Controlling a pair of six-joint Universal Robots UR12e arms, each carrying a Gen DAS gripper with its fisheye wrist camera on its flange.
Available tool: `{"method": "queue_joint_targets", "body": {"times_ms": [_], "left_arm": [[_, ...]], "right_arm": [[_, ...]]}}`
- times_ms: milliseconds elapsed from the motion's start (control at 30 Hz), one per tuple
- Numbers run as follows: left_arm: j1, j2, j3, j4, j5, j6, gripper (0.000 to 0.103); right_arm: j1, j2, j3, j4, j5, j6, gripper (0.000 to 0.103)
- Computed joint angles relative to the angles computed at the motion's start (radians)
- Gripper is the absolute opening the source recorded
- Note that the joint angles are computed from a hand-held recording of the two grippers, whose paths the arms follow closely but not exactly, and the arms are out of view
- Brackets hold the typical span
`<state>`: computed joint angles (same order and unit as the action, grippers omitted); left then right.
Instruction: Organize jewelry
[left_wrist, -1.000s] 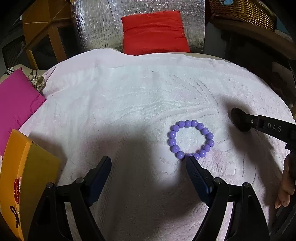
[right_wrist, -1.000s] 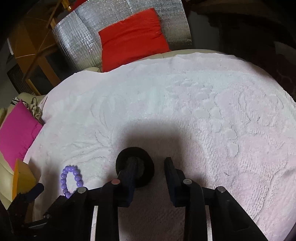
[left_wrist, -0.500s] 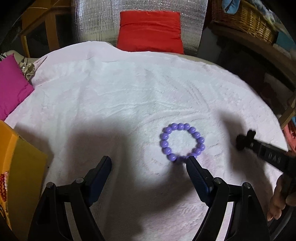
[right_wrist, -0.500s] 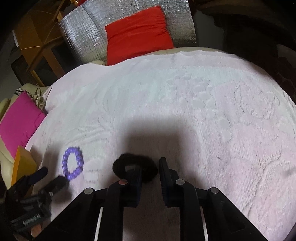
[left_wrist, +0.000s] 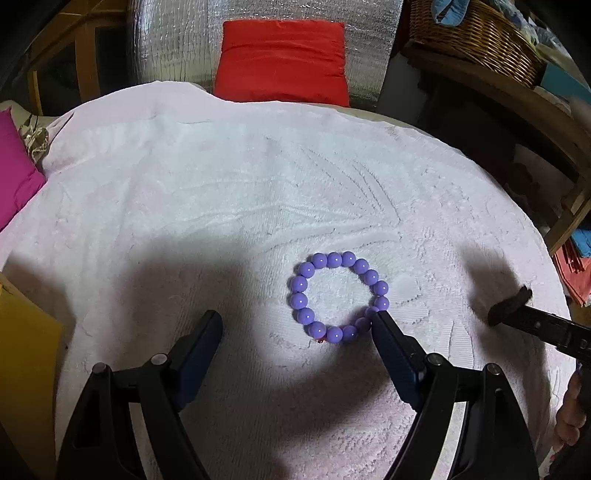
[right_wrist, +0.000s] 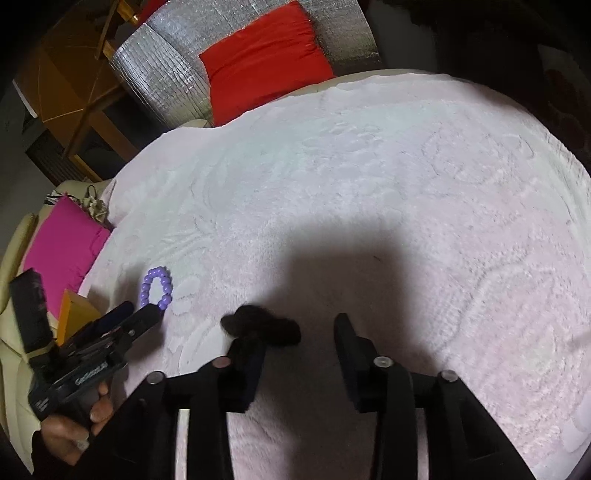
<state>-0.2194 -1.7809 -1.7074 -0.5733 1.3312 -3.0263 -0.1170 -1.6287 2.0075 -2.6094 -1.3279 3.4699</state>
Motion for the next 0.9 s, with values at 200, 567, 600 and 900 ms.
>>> {"method": "queue_joint_targets", "body": {"times_ms": [200, 567, 600, 900], "left_arm": [[-0.005, 0.005, -0.007, 0.011, 0.002, 0.028, 0.044], [0.024, 0.036, -0.009, -0.092, -0.105, 0.063, 0.006], [0.026, 0.039, -0.011, -0.103, -0.122, 0.073, 0.006], [0.014, 0.018, -0.011, 0.031, -0.020, -0.038, 0.061]], "right_arm": [[0.000, -0.021, 0.014, 0.005, -0.008, -0.017, 0.053], [-0.009, -0.030, 0.021, 0.005, -0.013, 0.014, 0.055], [-0.008, -0.029, 0.020, 0.007, -0.014, 0.014, 0.055], [-0.004, -0.019, 0.014, 0.007, -0.025, 0.000, 0.058]]}}
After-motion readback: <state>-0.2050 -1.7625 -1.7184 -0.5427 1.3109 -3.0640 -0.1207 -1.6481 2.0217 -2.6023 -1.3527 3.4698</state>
